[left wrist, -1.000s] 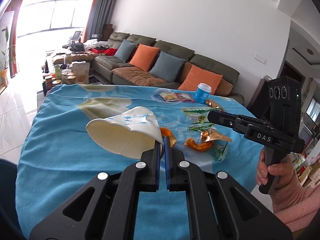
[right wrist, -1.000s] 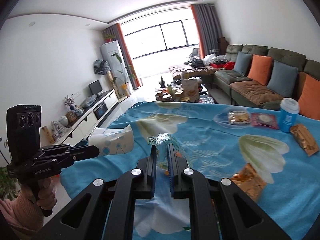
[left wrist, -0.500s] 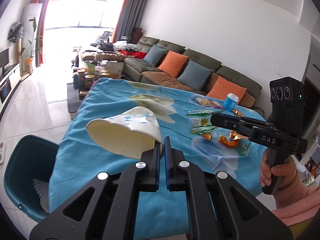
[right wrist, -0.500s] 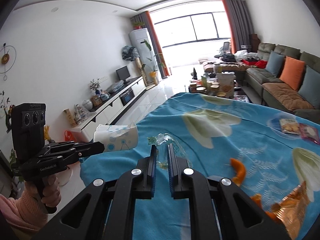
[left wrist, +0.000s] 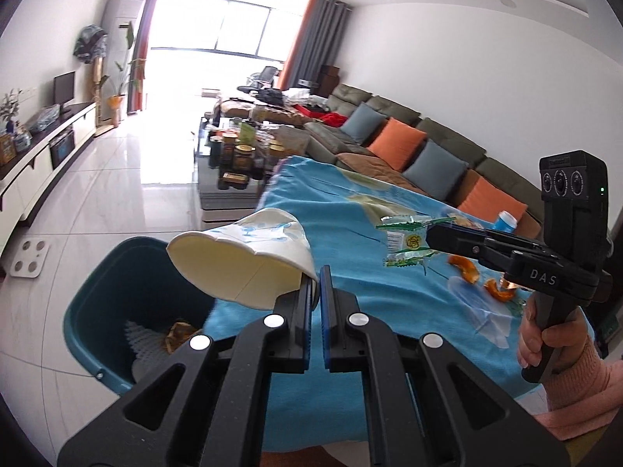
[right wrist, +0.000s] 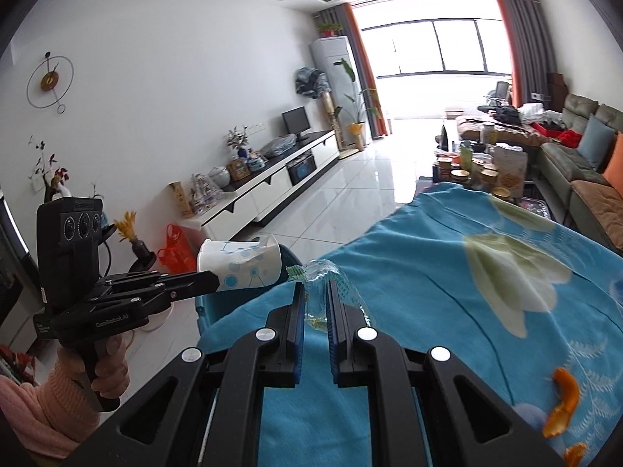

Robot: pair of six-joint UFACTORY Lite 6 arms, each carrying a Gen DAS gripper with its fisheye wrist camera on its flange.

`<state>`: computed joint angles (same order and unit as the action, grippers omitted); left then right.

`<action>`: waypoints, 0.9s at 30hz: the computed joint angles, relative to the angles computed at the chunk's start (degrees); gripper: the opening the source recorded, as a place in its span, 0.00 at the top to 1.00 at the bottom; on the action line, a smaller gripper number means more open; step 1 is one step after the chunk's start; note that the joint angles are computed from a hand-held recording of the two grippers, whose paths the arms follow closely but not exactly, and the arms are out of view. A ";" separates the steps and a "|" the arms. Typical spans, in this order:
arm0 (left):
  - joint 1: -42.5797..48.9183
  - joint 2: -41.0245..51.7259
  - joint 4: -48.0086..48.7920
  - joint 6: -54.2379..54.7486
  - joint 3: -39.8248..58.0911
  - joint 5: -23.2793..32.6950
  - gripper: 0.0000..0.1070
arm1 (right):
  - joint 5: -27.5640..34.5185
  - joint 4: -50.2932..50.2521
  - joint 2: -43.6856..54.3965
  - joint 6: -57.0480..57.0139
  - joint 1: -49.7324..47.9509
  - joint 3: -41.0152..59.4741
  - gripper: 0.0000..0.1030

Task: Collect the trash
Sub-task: 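Carry the paper cup and plastic bottle over the teal bin, then open both grippers to drop the cup and bottle into the bin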

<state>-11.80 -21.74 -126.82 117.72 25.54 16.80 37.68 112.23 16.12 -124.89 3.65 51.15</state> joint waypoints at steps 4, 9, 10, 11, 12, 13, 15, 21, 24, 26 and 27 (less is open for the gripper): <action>7.40 -1.78 10.56 -7.97 -1.50 2.16 0.96 | -2.02 -0.19 3.15 1.79 4.71 4.56 0.91; 19.61 -2.07 23.13 -14.89 -2.62 8.59 0.96 | -3.25 -2.57 7.28 5.64 8.11 10.15 0.91; 21.23 -1.47 23.86 -14.78 -2.48 9.50 0.96 | -3.59 -3.45 8.54 6.86 8.80 11.89 0.91; 22.07 -1.51 24.77 -15.43 -2.51 9.82 0.96 | -3.81 -3.77 9.49 7.29 9.26 13.01 0.91; 23.71 -1.09 25.79 -15.68 -2.42 10.71 0.96 | -4.09 -4.49 10.59 8.31 9.86 14.47 0.91; 25.12 -0.53 26.61 -15.81 -2.16 11.45 0.96 | -4.22 -5.64 11.62 9.71 10.17 15.99 0.91; 26.34 0.47 26.90 -15.81 -1.82 11.92 0.96 | -4.50 -6.85 13.73 11.60 11.15 18.65 0.91; 26.13 5.87 22.49 -11.89 -0.07 10.81 0.96 | -4.81 -11.59 20.55 18.15 13.07 27.35 0.91; 25.82 8.76 19.82 -9.57 1.04 10.54 0.96 | -5.14 -13.85 23.38 20.78 13.75 30.92 0.91; 25.67 10.64 18.43 -8.45 1.87 10.36 0.96 | -5.21 -15.57 25.58 23.07 14.20 33.65 0.91; 24.31 11.86 16.51 -7.60 2.76 9.52 0.96 | -5.27 -16.62 26.71 24.47 14.49 35.18 0.91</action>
